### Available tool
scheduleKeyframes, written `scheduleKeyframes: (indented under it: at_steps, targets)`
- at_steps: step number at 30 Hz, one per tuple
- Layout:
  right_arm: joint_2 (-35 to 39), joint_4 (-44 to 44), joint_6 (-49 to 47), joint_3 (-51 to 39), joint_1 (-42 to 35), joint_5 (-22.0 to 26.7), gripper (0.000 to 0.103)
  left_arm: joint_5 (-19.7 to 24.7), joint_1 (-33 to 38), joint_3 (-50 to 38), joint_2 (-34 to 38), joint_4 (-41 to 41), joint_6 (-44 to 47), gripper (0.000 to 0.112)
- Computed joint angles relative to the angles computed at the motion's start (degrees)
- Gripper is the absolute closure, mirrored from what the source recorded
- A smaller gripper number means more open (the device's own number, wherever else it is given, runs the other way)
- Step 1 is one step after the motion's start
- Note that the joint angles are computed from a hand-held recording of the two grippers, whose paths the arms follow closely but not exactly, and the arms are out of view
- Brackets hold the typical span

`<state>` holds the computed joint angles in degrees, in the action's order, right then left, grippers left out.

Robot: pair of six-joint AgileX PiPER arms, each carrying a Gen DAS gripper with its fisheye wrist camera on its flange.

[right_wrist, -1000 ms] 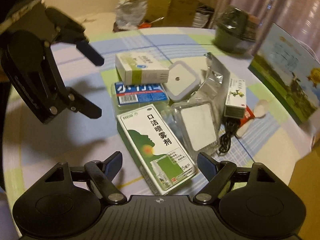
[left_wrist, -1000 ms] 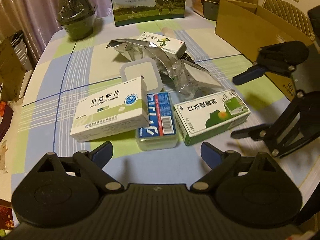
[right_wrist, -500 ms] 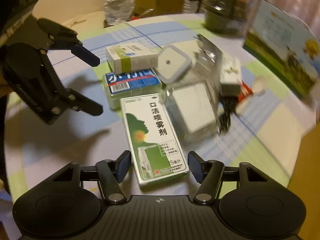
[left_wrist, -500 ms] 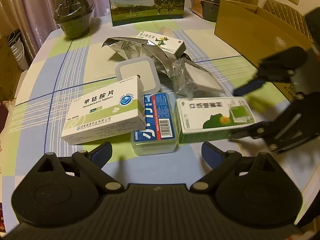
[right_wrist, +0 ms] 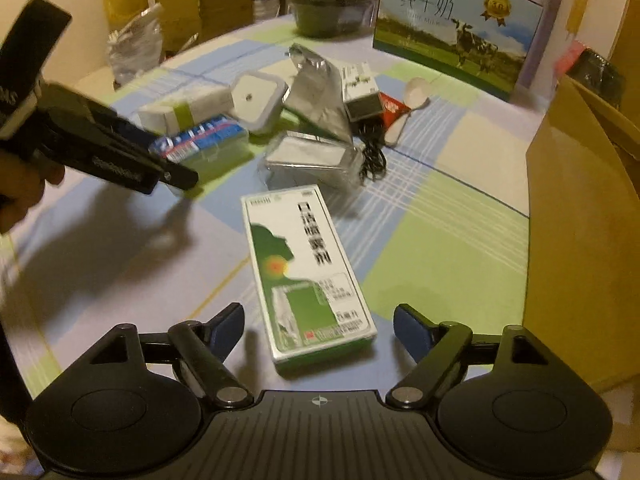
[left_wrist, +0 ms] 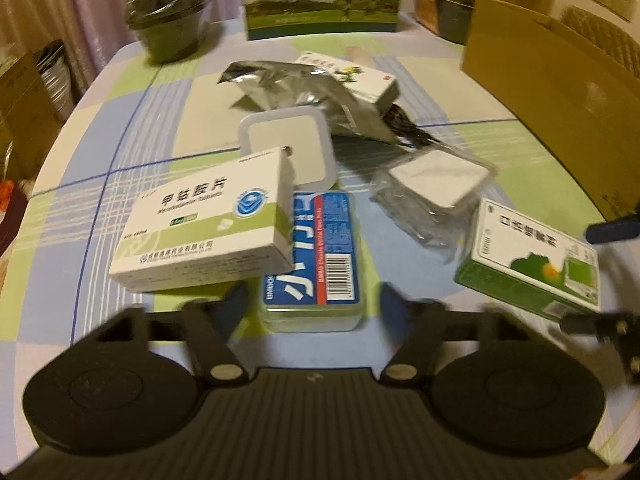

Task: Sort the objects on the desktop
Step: 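Grasp the green-white spray box with the right tool while the left tool grasps the blue floss case, then carry both boxes to the cardboard box and release them inside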

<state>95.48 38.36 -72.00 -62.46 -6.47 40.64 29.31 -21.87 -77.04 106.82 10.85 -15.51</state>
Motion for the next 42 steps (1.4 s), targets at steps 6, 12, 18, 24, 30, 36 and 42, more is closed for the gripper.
scheduleKeyframes:
  at_steps: [6,12,18,24,30,36,42]
  targets:
    - [1.9,-0.8,2.8,-2.0,1.0,-0.3,0.026,1.5,-3.1,2.7,-2.6,2.6,-3.9,0.061]
    - [-1.3,-3.7,9.1,0.8,-0.7,1.1,0.050,2.0,-7.5,10.2,-9.6,3.3,-8.8,0.061]
    - [-7.8,-4.2,13.1,6.0,-4.7,5.9,0.038,2.0,-10.5,14.1,-13.3,0.6,-9.9,0.052]
    - [-9.5,-0.7,8.3,8.5,-5.5,1.9,0.033,2.2,-14.0,13.8,-12.3,13.3,-20.5,0.048]
    - [-7.8,0.4,8.1,7.7,-4.1,0.0,0.033,1.0,-13.6,12.3,-9.7,15.4,-21.5,0.050]
    - [-5.9,1.6,7.5,7.0,-2.1,-1.4,0.033,0.9,-13.1,11.5,-8.9,13.5,-18.7,0.060]
    - [-4.4,0.1,10.0,7.3,0.4,-4.9,0.035,0.8,-12.9,13.0,-11.0,13.9,-19.7,0.061]
